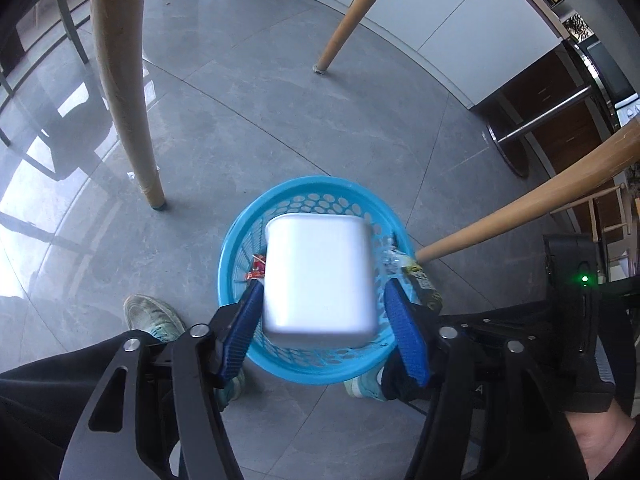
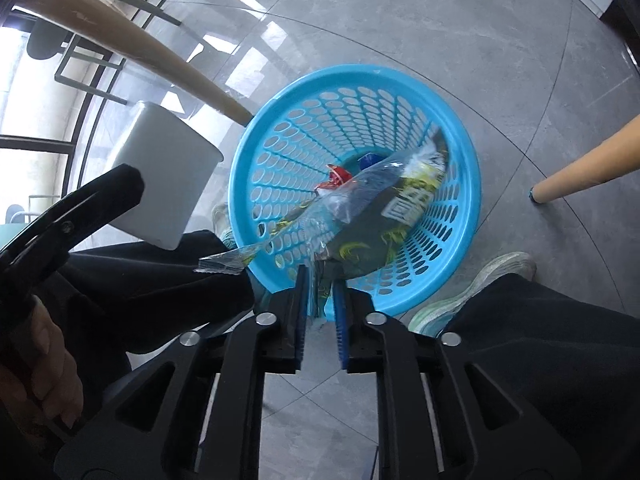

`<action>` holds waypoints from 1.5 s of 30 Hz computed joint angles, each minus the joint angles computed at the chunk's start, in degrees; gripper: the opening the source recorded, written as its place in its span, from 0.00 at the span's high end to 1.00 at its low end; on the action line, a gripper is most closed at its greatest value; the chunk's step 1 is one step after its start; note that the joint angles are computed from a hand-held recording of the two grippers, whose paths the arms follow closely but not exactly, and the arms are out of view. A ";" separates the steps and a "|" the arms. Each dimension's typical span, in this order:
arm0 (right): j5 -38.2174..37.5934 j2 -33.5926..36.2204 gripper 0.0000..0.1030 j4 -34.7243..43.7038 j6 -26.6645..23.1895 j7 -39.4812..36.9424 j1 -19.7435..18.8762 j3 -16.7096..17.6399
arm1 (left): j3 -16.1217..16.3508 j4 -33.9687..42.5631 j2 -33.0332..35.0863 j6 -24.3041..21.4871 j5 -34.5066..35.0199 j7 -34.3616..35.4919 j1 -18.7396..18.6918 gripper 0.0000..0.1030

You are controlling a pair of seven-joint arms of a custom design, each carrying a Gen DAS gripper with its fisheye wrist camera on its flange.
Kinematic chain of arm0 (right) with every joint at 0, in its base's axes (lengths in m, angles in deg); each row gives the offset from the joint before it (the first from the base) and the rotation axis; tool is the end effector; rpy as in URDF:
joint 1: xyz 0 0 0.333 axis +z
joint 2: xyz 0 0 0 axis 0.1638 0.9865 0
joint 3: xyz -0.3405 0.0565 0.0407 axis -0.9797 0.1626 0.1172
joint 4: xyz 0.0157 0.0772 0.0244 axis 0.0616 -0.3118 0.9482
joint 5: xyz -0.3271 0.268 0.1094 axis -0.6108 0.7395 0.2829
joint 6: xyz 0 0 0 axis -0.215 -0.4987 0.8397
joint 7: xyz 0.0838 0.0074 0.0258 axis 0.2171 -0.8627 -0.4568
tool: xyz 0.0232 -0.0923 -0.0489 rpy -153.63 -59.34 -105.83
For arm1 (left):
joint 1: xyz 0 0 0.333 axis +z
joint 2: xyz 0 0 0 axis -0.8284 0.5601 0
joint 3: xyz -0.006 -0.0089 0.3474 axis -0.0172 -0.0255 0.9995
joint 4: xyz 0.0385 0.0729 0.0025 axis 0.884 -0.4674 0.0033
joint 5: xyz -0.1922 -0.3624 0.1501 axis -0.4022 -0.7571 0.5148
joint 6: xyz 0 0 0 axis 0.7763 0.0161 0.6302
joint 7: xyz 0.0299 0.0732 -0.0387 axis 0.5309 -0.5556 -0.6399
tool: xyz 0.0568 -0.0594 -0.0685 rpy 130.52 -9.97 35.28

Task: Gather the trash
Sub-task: 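Open the left gripper over the basket while the right gripper releases the clear bag, then raise both grippers away from the basket toward the table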

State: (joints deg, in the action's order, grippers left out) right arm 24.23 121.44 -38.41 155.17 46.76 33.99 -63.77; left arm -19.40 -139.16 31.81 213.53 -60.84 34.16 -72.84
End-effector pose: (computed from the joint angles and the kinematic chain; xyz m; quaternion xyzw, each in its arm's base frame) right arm 0.6852 0.4224 0.3455 -0.6146 0.7785 0.0619 0.1116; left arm 0.6991 -0.3695 0.4452 0.6121 -0.7576 0.2165 0.0681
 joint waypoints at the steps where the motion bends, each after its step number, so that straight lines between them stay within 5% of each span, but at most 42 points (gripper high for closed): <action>1: 0.24 -0.13 0.82 -0.31 0.18 0.04 -0.12 0.08 | -0.38 -0.35 -0.11 0.62 -0.87 0.37 0.35 0.34; 20: -7.13 -8.13 0.65 -5.52 -2.36 7.56 3.18 -1.81 | 1.33 -4.09 -5.48 -1.02 5.78 -3.42 -1.16 0.36; 29: -9.97 -15.02 0.52 -11.50 0.18 11.02 3.94 -1.49 | -0.86 -10.14 -11.28 -0.45 -1.33 2.05 1.06 0.34; 45: -12.94 -26.01 0.33 -20.16 1.05 12.20 5.68 0.30 | -0.44 -17.68 -19.91 2.30 1.35 6.34 0.37 0.31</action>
